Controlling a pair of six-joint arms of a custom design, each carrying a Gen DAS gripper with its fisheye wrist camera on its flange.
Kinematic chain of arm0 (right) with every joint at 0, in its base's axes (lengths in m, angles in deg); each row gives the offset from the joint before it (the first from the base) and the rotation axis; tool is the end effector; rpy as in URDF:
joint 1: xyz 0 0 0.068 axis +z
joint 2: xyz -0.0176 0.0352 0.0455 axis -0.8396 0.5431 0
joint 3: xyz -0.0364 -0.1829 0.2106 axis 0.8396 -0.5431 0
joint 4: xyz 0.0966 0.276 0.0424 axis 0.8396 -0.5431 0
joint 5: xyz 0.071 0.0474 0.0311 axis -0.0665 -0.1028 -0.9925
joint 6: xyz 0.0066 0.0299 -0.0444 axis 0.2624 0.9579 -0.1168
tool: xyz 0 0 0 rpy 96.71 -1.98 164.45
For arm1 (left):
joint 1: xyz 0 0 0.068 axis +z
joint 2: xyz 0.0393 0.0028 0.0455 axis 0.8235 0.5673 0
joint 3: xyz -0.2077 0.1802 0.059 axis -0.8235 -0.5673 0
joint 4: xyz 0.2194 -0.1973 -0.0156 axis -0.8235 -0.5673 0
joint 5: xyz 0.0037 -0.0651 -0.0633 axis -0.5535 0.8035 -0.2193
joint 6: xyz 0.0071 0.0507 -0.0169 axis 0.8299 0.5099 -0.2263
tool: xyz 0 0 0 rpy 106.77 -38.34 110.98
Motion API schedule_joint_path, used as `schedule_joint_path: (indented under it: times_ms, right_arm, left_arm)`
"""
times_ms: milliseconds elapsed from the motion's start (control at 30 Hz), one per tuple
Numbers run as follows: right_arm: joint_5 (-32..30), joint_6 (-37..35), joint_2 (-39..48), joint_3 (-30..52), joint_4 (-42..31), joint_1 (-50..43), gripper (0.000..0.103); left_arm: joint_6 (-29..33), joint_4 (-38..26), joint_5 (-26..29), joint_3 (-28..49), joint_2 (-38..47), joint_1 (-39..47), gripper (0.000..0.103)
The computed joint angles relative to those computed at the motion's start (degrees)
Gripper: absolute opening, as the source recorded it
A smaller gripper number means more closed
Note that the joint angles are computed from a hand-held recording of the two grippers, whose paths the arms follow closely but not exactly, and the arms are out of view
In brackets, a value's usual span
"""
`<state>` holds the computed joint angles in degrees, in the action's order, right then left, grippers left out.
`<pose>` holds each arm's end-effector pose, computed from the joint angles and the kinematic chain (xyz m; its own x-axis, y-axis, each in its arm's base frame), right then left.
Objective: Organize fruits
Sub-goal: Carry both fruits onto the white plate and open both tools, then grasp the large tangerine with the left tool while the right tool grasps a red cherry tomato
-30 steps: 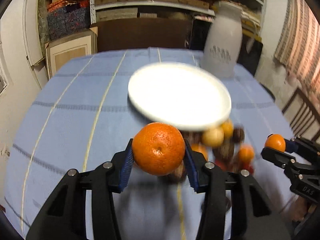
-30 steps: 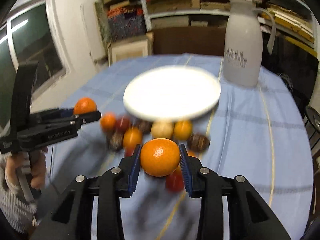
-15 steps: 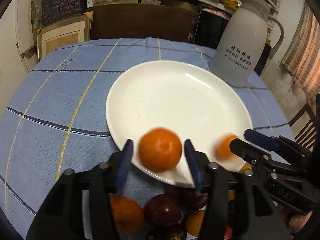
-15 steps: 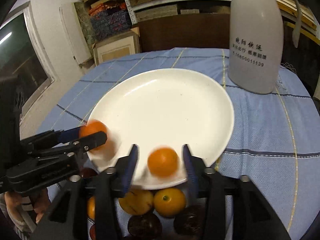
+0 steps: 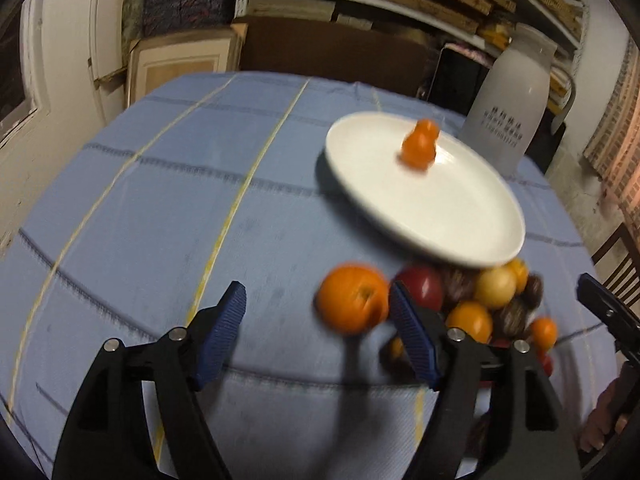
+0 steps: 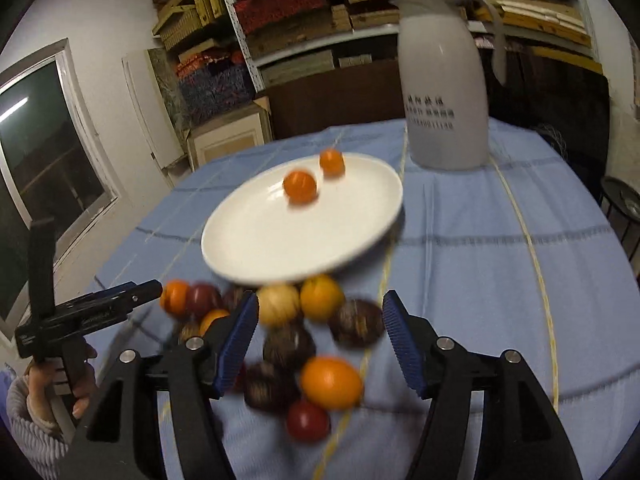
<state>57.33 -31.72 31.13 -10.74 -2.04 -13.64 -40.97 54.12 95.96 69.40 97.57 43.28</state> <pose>0.2219 0.1790 0.1466 -0.4968 0.4274 -0.7553 0.3549 0.8943 0.2726 0.4142 -0.1013 0.1364 -0.6676 0.3378 -0.6635 0.5464 0.8276 -0.1284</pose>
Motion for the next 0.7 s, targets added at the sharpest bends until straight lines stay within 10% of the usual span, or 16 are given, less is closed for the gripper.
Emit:
schedule_joint_path:
  times_ms: [567,700]
  right_arm:
    - [3.5,6.9,3.7,1.3,-5.8,6.1,0.072]
    - [3.0,7.1,3.9,1.2,-5.8,5.7,0.072]
  left_arm:
    - [5.9,4.4,-3.9,-0.2,2.9,-3.4,0.073]
    - [6.5,1.2,1.2,2.4,4.4,-2.4,0.052]
